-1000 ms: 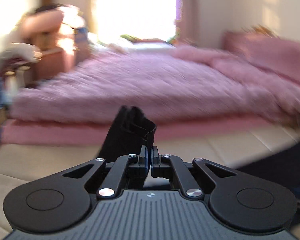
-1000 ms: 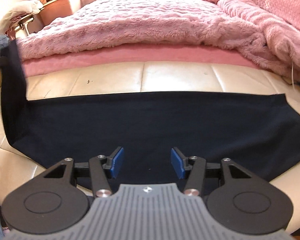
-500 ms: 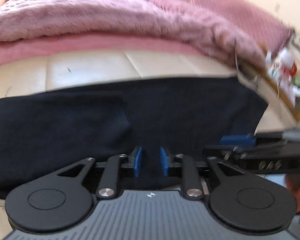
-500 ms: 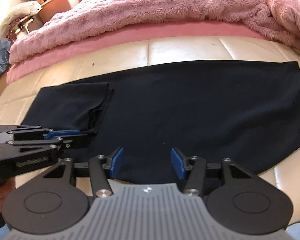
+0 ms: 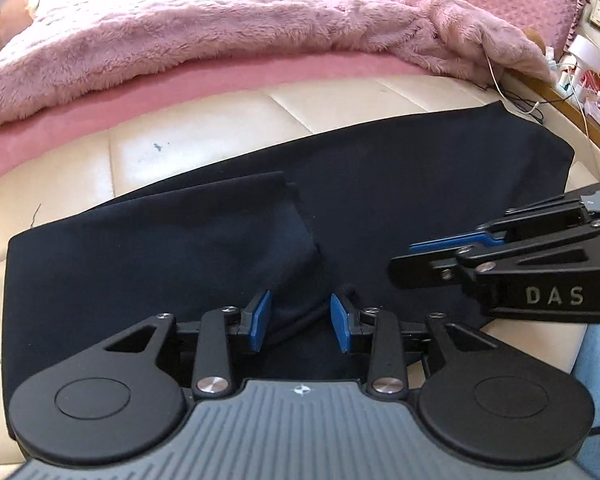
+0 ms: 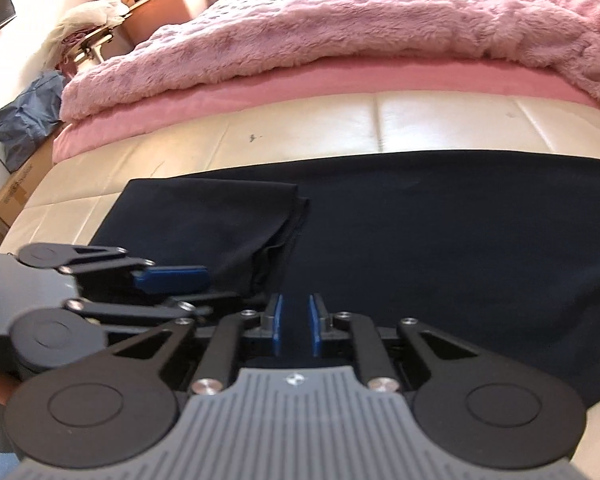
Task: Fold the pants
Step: 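Pinch the folded edge with the left gripper while the right gripper presses beside it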
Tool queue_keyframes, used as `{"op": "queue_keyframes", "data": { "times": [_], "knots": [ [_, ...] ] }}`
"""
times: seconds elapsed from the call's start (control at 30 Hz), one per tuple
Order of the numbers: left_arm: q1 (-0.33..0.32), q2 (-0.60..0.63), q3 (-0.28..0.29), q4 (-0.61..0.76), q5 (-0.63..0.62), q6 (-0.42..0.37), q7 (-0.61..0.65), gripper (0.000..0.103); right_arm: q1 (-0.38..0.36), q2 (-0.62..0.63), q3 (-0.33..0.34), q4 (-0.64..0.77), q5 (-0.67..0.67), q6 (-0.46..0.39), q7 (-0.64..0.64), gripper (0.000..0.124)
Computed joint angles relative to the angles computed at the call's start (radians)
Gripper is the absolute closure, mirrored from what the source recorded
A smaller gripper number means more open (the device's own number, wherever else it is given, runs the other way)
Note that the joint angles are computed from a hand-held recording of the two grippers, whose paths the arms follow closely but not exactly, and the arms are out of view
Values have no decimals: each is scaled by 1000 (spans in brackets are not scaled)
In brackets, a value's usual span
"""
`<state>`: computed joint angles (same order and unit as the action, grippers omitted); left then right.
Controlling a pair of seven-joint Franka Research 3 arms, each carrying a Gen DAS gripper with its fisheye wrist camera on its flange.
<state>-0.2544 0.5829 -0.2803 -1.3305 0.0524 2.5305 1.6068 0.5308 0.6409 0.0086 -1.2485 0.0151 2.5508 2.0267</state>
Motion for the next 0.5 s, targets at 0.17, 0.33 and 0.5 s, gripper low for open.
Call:
{"op": "queue_keyframes", "data": {
  "times": [0.17, 0.33, 0.5],
  "knots": [
    [11, 18, -9, 29, -33, -20, -24, 82, -3, 44, 12, 55, 11, -6, -36, 115],
    [74, 49, -55, 75, -176, -58, -59, 103, 3, 75, 8, 99, 10, -23, -66, 111],
    [129, 30, -92, 32, -308, -5, -76, 103, 9, 89, 2, 118, 8, -11, -70, 110]
  ]
}}
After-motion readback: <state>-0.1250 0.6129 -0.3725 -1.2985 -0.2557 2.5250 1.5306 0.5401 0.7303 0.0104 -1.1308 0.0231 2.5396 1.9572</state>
